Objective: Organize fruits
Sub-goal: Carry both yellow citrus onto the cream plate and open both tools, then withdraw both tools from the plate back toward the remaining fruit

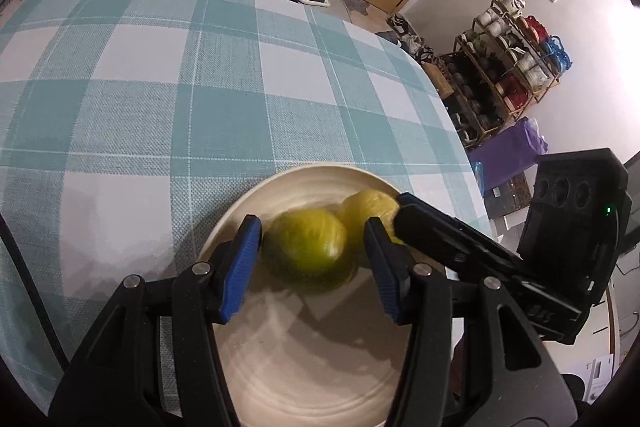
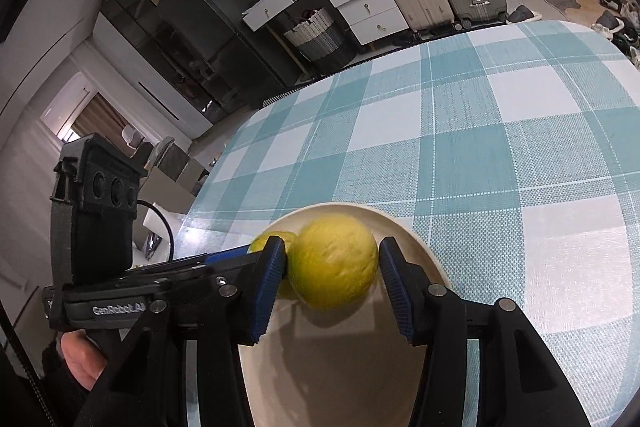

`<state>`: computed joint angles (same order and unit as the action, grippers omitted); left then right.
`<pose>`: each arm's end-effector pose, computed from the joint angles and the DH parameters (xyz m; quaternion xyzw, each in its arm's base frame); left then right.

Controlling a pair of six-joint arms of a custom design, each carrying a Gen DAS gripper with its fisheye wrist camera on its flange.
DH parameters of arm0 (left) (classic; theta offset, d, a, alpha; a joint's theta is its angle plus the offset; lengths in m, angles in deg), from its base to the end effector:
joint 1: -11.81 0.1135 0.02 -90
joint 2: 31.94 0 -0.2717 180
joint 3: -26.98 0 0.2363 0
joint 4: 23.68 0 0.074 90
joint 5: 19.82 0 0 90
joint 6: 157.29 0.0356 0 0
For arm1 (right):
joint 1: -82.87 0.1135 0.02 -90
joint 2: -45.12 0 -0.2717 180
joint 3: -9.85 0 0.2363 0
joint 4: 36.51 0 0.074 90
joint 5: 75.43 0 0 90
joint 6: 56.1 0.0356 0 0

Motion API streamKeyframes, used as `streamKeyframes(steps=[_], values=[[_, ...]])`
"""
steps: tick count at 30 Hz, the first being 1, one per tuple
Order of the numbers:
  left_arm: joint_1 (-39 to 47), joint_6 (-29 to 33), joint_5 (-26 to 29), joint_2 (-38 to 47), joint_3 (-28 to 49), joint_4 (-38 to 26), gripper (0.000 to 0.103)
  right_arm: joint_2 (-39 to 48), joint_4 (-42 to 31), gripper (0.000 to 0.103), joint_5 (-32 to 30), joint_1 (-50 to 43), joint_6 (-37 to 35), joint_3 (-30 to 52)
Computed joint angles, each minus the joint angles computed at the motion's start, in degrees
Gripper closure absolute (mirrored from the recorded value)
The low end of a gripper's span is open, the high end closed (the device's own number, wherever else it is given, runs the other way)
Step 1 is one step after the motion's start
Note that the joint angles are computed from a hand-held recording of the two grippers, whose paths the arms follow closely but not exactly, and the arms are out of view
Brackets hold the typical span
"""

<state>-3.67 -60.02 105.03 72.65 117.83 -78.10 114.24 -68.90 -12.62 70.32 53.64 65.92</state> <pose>0.3380 -0.1147 0.2245 0.2404 0.9072 -0.3062 0.1592 0.2256 -0.0336 0.2387 0.1645 0.8887 0.2402 0.3541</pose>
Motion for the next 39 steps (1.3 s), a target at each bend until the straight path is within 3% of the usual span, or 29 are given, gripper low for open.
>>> streamKeyframes(steps=[1,3,7,9,17,21,27,34,39], values=[[0.2,-0.3,-0.6,-0.4,-0.1,0.3,0.053,-0.3,0.8,0.047,-1.0,-0.7,0.4,-0.4],[0.8,-0.5,-0.1,-0.9,-0.3,-0.1,0.052,-0.9,1.4,0.035,-1.5,-1.3,1.1,-0.8],[2.1,-0.7,-0.2,-3.1,-1.9,-0.2,0.047,-5.5,-0.9,0.032,-1.3,-2.9,1.1,-1.3],[2.7,-0.6,-0.2,-4.5,-3.1,-0.5,0.047,-7.3,-2.6,0.025,-0.5,-3.1,0.8,-1.2],[5.5,1.5,-0.2,-13.3,-8.7,-2.5,0.04,-19.7,-13.2,0.024,1.7,-3.0,-0.8,-1.9],[6.1,3.1,-1.4,-19.0,-11.7,-3.5,0.04,-25.8,-18.5,0.021,5.6,0.3,-0.5,-1.2],[7.4,5.2,-2.8,-26.8,-15.8,-6.1,0.035,-32.8,-24.4,0.014,15.0,9.7,2.3,0.9],[6.0,4.2,-13.2,-36.9,-21.2,-6.7,0.027,-38.7,-29.8,0.006,29.8,25.7,9.0,2.2],[6.5,5.5,-15.4,-42.9,-23.1,-8.4,0.023,-40.9,-31.9,0.002,40.3,37.5,14.5,2.7]])
